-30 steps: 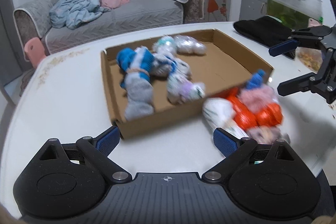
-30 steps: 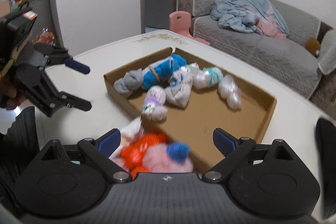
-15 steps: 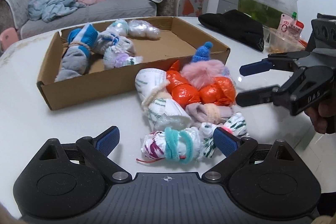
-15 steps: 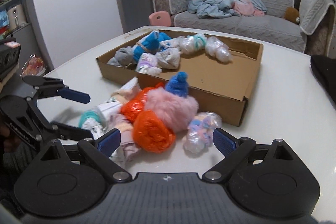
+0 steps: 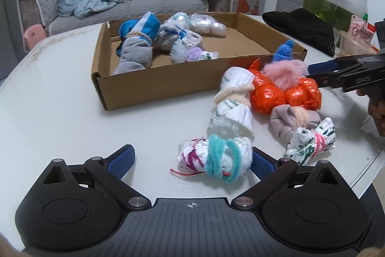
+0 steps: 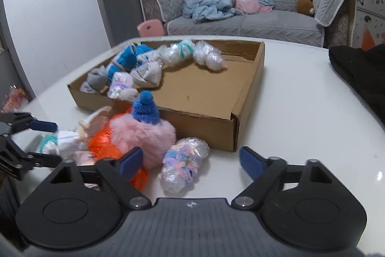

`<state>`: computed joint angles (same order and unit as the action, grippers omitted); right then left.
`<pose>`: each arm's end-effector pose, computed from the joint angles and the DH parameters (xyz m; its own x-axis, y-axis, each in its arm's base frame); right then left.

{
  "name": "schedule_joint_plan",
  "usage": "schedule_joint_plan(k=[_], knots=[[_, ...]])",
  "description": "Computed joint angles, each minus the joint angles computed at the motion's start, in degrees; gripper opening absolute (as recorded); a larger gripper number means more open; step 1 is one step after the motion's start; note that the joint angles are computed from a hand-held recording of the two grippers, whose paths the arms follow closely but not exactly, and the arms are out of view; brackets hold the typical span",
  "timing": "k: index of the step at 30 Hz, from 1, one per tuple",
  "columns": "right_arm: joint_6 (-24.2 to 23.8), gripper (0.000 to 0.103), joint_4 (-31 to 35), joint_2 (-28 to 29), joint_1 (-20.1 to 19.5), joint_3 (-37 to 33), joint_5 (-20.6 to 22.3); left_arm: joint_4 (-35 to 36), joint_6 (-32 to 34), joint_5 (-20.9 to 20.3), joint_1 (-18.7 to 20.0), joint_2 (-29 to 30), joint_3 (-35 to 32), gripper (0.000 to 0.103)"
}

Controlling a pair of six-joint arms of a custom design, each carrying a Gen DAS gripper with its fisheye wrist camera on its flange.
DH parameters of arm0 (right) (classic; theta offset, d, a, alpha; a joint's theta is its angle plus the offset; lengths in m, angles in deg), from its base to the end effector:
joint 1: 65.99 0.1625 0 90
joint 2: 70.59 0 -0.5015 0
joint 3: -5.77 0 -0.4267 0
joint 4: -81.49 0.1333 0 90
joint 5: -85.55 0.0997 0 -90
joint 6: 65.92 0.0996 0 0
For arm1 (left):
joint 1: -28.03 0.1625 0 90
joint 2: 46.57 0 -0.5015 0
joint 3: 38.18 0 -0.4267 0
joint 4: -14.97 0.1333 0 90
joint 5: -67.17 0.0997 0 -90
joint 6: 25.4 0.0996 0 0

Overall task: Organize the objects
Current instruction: 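Grasp the pink-striped plastic bundle with the right gripper while the left grasps the teal-tied white bundle, then carry both bundles into the box, set them down, open both grippers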

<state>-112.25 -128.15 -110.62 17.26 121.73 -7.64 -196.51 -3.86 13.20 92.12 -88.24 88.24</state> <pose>0.0530 -0.6392 0.0682 -0.7430 -0.4118 0.5276 -0.6553 0.6082 -0.4480 -0.0641 -0.5711 0.0661 -0.6910 0.2991 -0.6581 0.6493 0.6570 -0.3832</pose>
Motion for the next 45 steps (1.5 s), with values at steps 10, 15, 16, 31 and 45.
schedule_joint_plan(k=[10,15,16,31,45], knots=[[-4.0,0.041,-5.6,1.6,0.2,1.1,-2.9,-6.5,5.7,-2.8,0.0,2.5,0.1,0.068],[-3.8,0.029,-7.4,1.3,-0.3,2.0,-2.3,-8.4,5.6,-2.8,0.0,2.1,1.5,0.057],[-3.7,0.029,-7.7,1.1,-0.5,2.3,-2.1,-8.9,5.6,-2.9,0.1,2.0,1.8,0.057],[-3.5,0.029,-8.3,-3.1,-0.4,3.6,-0.4,-9.1,7.5,0.2,-0.7,-2.6,2.5,0.057],[-7.3,0.029,-3.8,-3.5,4.5,-3.6,0.5,-0.4,15.4,-6.2,-3.0,-2.5,-11.6,0.057]])
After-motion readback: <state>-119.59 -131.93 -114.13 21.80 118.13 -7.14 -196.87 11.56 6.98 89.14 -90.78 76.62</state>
